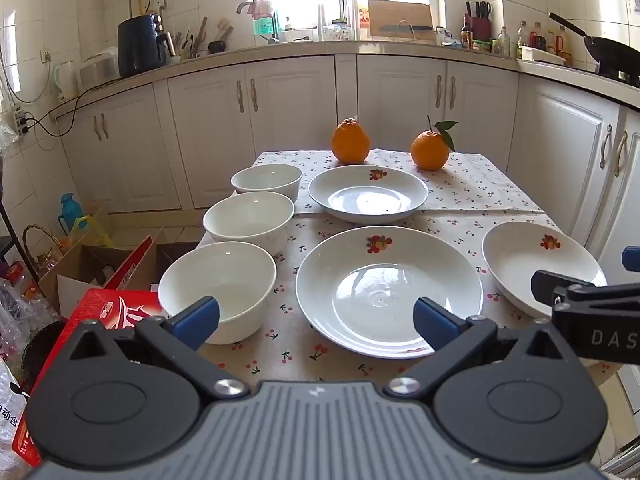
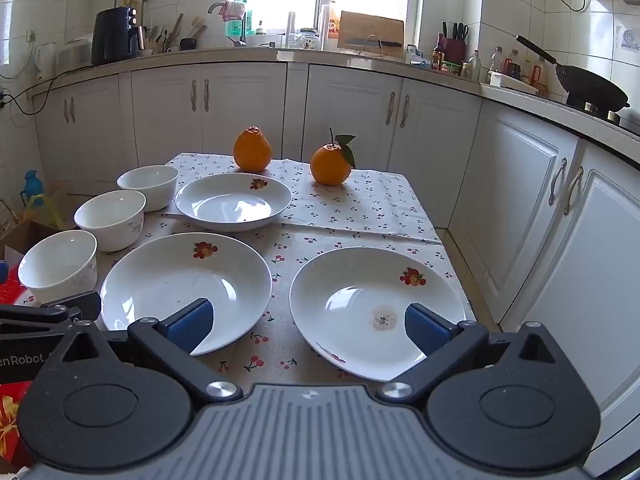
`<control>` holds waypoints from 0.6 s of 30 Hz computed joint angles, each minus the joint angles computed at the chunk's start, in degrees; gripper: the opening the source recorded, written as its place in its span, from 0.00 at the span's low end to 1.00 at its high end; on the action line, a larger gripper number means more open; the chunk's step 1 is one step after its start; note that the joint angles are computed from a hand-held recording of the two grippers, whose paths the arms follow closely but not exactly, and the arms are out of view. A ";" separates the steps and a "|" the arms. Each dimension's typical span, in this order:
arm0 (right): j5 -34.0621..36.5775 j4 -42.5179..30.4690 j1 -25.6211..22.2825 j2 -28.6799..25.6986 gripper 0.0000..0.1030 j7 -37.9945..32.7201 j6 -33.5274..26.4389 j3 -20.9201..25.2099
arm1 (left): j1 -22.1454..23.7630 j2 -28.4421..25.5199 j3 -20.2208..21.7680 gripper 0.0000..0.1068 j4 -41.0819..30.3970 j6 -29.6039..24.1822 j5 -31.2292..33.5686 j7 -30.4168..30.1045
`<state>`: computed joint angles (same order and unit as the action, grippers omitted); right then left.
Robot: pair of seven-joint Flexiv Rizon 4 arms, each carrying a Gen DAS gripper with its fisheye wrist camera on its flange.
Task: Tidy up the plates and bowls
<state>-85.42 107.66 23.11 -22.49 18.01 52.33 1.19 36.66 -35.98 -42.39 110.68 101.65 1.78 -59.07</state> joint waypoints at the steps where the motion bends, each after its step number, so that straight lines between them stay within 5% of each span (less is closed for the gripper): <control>1: -0.03 0.01 -0.07 -0.02 1.00 0.11 0.19 0.00 | -0.15 0.05 0.22 0.96 0.02 0.24 0.11 0.04; 18: 0.31 -0.11 0.32 0.19 1.00 -0.44 -0.48 0.16 | -0.05 0.42 0.20 0.96 0.12 -0.54 -0.72 0.43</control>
<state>-85.11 107.55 23.43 -22.31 17.57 51.85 1.35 36.61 -35.56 -42.18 110.79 101.11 1.06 -58.63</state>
